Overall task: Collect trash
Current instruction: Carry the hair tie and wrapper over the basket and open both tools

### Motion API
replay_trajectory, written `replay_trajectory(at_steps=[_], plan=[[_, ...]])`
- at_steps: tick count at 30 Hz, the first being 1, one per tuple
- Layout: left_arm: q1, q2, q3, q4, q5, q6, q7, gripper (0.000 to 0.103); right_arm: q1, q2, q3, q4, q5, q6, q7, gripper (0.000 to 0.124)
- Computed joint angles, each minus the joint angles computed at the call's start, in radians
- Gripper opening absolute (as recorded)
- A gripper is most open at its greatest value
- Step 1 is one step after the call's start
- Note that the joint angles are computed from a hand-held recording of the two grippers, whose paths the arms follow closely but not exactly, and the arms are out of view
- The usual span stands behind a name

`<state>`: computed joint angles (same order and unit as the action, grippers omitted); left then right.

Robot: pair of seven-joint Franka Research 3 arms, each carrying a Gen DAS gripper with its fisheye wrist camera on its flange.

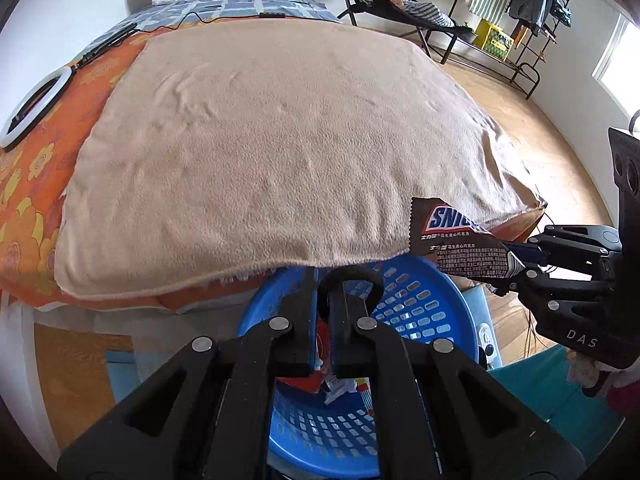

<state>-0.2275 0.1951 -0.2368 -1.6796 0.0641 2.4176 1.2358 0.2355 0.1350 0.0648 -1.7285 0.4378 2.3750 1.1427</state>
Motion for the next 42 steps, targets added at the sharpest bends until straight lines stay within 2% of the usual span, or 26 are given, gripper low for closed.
replay_trajectory(at_steps=[7,14,27,29,31,32,39,41,42], plan=[[0.0,-0.014,-0.008,-0.062,-0.028,-0.026,0.009,0.002,-0.001,-0.057,-0.002,-0.117,0.038,0.009,-0.006,0.012],[0.003,-0.022,-0.011,-0.107,-0.061,-0.05,0.036,0.002,0.005,-0.072,-0.002,-0.168,0.042,0.009,-0.026,0.012],[-0.008,0.019,-0.016,-0.066,-0.068,-0.103,0.061,0.003,0.015,-0.053,0.0,-0.192,0.011,-0.026,-0.018,0.013],[-0.007,0.024,-0.016,-0.061,-0.072,-0.111,0.061,0.011,0.019,-0.044,0.001,-0.185,-0.001,-0.025,0.0,0.013],[-0.008,0.027,-0.016,-0.061,-0.07,-0.111,0.058,0.042,0.021,-0.034,0.002,-0.179,-0.01,-0.025,0.016,0.013],[-0.009,0.025,-0.015,-0.064,-0.064,-0.104,0.054,0.047,0.021,-0.029,0.002,-0.174,-0.012,-0.027,0.024,0.013],[-0.014,0.036,-0.015,-0.054,-0.048,-0.108,0.05,0.05,0.022,-0.004,0.002,-0.157,-0.038,-0.035,0.059,0.03],[-0.014,0.04,-0.015,-0.05,-0.044,-0.111,0.046,0.053,0.025,0.002,0.002,-0.153,-0.053,-0.036,0.071,0.039],[-0.015,0.04,-0.014,-0.05,-0.041,-0.11,0.042,0.059,0.026,0.003,0.002,-0.153,-0.059,-0.035,0.077,0.042]])
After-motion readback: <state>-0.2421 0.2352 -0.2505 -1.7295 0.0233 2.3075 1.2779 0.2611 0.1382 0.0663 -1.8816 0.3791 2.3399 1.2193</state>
